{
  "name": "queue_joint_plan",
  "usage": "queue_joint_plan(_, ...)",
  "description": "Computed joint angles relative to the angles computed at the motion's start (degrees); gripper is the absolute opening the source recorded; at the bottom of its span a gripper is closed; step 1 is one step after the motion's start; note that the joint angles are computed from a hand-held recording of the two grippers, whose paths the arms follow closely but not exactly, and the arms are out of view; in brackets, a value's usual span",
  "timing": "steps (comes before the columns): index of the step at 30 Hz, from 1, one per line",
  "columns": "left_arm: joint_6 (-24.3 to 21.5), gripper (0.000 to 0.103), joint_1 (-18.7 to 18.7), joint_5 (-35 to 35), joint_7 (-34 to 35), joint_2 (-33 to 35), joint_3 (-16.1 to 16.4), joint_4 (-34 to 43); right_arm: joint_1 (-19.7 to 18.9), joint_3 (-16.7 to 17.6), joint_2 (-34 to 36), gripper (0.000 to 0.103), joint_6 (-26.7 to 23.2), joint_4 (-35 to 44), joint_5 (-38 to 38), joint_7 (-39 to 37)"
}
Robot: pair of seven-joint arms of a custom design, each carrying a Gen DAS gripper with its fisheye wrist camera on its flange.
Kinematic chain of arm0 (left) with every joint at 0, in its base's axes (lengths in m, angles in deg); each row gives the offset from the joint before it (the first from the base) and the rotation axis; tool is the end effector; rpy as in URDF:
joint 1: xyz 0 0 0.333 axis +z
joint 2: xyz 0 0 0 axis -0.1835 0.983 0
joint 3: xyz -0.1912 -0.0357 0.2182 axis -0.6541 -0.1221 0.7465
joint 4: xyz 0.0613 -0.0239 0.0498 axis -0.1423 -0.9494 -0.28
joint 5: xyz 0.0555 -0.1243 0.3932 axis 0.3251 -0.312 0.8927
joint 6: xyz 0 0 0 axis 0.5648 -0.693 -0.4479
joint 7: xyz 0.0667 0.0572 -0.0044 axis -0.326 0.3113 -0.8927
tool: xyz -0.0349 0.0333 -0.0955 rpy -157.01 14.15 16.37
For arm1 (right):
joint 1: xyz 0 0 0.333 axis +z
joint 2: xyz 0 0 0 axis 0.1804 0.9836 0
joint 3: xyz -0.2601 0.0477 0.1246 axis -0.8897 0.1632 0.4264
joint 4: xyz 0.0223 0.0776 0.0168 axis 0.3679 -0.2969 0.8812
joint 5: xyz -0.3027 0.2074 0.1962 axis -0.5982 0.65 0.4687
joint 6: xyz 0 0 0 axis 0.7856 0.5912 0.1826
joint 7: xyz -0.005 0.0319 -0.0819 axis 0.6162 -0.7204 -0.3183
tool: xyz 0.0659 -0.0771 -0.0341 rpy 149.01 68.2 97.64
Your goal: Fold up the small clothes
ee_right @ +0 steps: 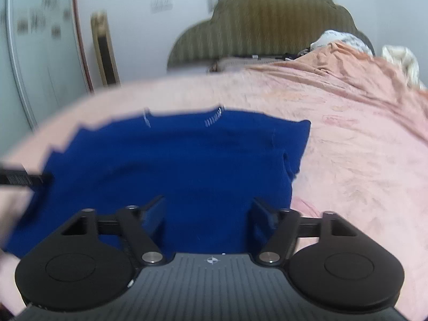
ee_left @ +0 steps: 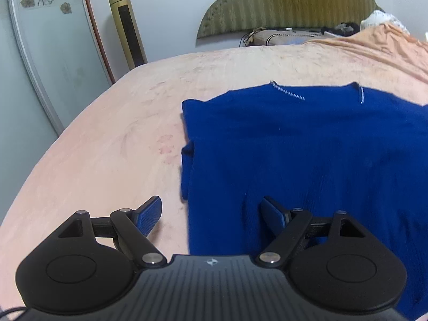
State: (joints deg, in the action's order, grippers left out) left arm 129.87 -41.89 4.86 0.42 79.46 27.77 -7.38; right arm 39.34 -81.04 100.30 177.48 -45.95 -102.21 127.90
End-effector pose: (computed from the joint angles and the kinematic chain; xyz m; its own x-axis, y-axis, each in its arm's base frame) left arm 0.6951 -0.3666 0.4313 0.2306 -0.9544 -0.1894 -0.6555 -0.0085 -0.7551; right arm 0.6862 0.3669 0.4281 0.2548 -0.9653 -0.0570 -0.5627 -0.1001 -0.8206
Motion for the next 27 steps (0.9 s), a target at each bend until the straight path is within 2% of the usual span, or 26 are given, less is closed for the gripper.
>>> queue_joint_plan(2,-0.4,0.082,-0.4,0.2,0.4,-0.2,-0.1,-0.3,5.4,-6.1,1.2,0.077,-6.4,2.4,-5.9,3.7)
queue_joint_plan(4,-0.8,0.082,-0.4,-0.1,1.1,-0.1,-0.4,-0.1,8.6,-9.4,1.3,0.078,-11.2,3.0,-12.1,7.6)
queue_joint_plan(6,-1.3,0.082,-0.5,-0.4,1.4,0.3,-0.5,0.3,8.0,-8.6,0.0,0.08,-10.0,1.2,-14.1,9.8)
queue_joint_plan(8,-1.6,0.082,-0.8,-0.5,1.5,0.3,-0.5,0.4,5.3,-5.8,-1.8,0.086,-5.4,-1.5,-13.6,10.8)
queue_joint_plan(10,-1.7,0.082,-0.9,-0.5,1.4,-0.1,-0.5,-0.1,2.4,-2.6,-2.2,0.091,-1.9,-2.7,-11.7,8.7)
queue_joint_plan(11,-1.7,0.082,-0.9,-0.5,1.4,-0.1,-0.6,-0.2,2.0,-2.1,-1.8,0.091,-2.6,-2.3,-11.1,7.7)
queue_joint_plan(14,-2.0,0.082,-1.1,-0.2,1.4,-0.9,-0.7,-1.3,4.0,-3.6,-0.8,0.089,-9.0,-0.5,-12.4,8.0)
queue_joint_plan(15,-2.2,0.082,-1.1,-0.1,1.2,-1.3,-0.7,-1.8,4.5,-4.2,-1.3,0.09,-8.7,-1.3,-13.4,9.5)
queue_joint_plan(18,-1.0,0.082,-0.7,0.1,0.2,-3.4,-1.2,-4.8,3.6,-4.0,-3.5,0.091,-2.7,-5.0,-14.7,12.9)
queue_joint_plan(20,0.1,0.082,-0.2,0.2,-0.3,-5.2,-1.8,-7.4,2.4,-2.8,-4.1,0.093,-0.9,-6.1,-14.0,11.8)
queue_joint_plan(22,0.5,0.082,0.1,0.8,-0.3,-6.9,-2.2,-10.2,1.7,-1.7,-3.8,0.093,-4.1,-5.5,-12.9,8.6)
queue_joint_plan(24,1.3,0.082,0.8,1.5,0.7,-9.0,-3.0,-13.6,3.6,-3.5,-4.2,0.095,-7.8,-5.9,-15.3,9.2)
queue_joint_plan(27,3.0,0.084,1.3,4.4,0.0,-12.7,-3.7,-19.4,4.6,-5.5,-7.0,0.094,-6.2,-10.0,-19.6,16.2)
